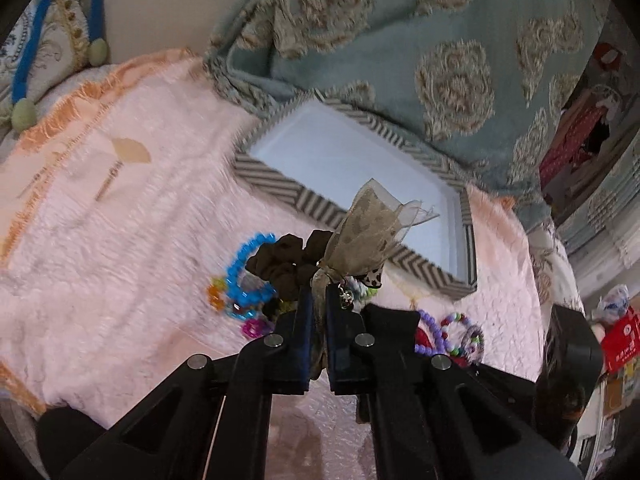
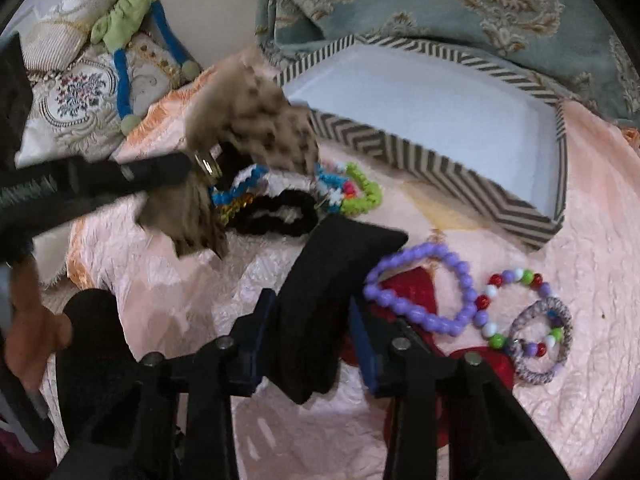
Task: Organize jewelry
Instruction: 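Grasp the brown scrunchie with tan bow using the left gripper while the right gripper grasps the black cloth, then carry the scrunchie into the tray with the left gripper while the right gripper places the black cloth there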
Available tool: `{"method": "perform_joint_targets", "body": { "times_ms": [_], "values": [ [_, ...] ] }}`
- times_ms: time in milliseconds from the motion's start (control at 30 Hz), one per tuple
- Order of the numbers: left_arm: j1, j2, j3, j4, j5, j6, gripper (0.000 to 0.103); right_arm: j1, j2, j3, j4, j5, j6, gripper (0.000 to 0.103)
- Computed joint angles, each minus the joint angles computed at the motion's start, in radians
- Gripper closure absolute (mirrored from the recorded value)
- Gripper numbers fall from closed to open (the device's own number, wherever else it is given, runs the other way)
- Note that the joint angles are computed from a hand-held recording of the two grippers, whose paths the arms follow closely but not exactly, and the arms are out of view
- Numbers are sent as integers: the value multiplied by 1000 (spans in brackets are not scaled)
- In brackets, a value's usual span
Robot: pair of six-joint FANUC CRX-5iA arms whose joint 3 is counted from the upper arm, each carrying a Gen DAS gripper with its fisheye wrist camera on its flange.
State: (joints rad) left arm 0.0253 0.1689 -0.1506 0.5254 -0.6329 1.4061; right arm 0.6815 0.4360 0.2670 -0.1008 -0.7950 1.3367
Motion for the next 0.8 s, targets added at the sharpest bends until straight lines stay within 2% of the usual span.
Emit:
{"method": "perform_joint_targets", "body": {
  "times_ms": [100,300,367,433,467,633,800],
  "values": [
    [13,-25,-8,-1,10,3,103,4,-21,-23,25,9,-17,64],
    [18,-62,-23,-13,28,12,103,-10,26,24,-30,-34,0,64],
    [18,-68,-18,-39,22,30,103,-10,28,14,-43,-4,13,64],
    [17,-73,-17,-53,19,39,103,-6,12,-14,-38,33,22,83],
    [17,-76,-17,-57,16,43,103,-11,1,-22,-54,39,34,88],
    [25,-90,-20,-59,18,48,103,-64,-89,-53,-227,71,142,89],
    [21,-78,8,-40,10,28,103,-105,-144,-60,-280,96,159,89]
  ]
}}
